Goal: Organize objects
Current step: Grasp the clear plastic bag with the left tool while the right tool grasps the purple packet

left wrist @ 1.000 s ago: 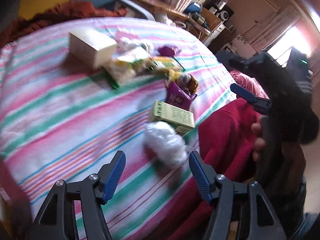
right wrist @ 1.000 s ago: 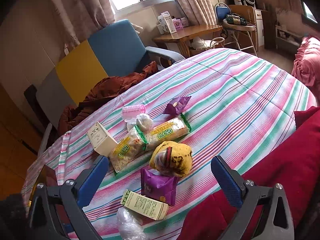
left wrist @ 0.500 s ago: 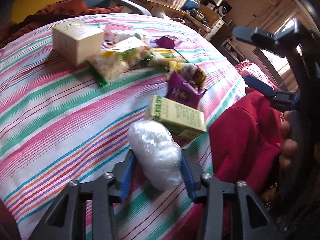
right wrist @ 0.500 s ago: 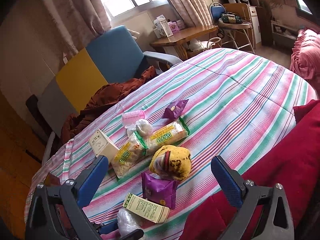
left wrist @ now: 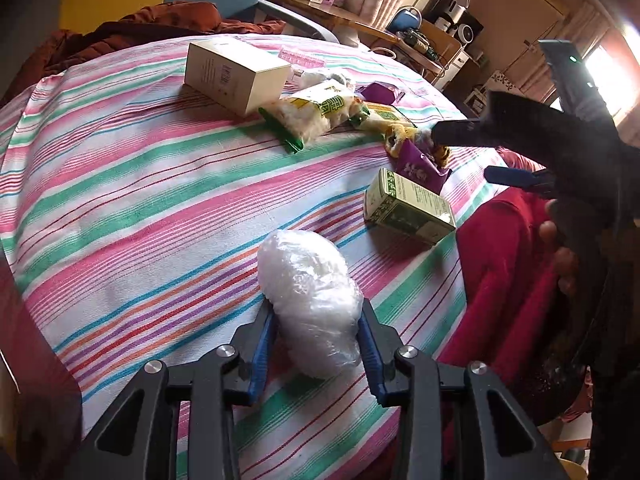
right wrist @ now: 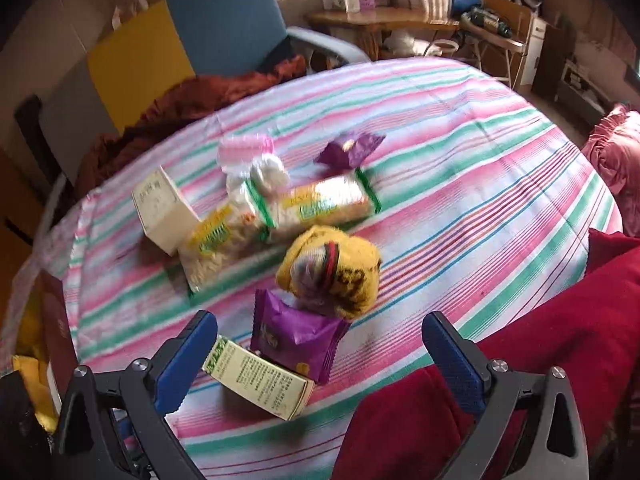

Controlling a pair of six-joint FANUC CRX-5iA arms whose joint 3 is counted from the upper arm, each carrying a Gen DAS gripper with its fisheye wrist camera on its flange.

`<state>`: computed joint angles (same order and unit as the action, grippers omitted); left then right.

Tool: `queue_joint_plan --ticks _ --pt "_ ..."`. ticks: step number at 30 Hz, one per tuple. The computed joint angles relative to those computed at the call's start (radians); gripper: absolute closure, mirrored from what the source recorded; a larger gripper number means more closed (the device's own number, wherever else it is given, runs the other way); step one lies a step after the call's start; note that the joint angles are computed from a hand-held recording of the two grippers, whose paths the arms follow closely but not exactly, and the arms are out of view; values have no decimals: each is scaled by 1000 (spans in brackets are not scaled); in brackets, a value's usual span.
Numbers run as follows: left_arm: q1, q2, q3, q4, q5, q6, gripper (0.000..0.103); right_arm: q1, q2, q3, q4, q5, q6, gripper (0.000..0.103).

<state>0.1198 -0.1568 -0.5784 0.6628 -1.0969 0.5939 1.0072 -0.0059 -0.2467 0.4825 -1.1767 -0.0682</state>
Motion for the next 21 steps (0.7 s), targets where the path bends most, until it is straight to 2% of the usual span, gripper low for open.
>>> queue_joint_plan --ticks 6,8,9,10,14,21 --pt "17 -7 -30 40 10 -40 66 -36 56 28 -99 52 -10 0" --pt "24 -2 -33 53 4 -43 66 -38 83 44 -107 12 -5 14" --pt "24 0 -35 58 5 -42 66 -39 79 38 -99 14 -10 35" --pt "23 -1 -37 61 8 -42 66 -37 68 22 -83 33 -19 51" --pt "28 -14 -52 71 13 -54 68 -25 58 9 -53 54 -12 56" --pt "52 -49 -52 49 -15 -54 68 40 -8 -61 101 105 -110 56"
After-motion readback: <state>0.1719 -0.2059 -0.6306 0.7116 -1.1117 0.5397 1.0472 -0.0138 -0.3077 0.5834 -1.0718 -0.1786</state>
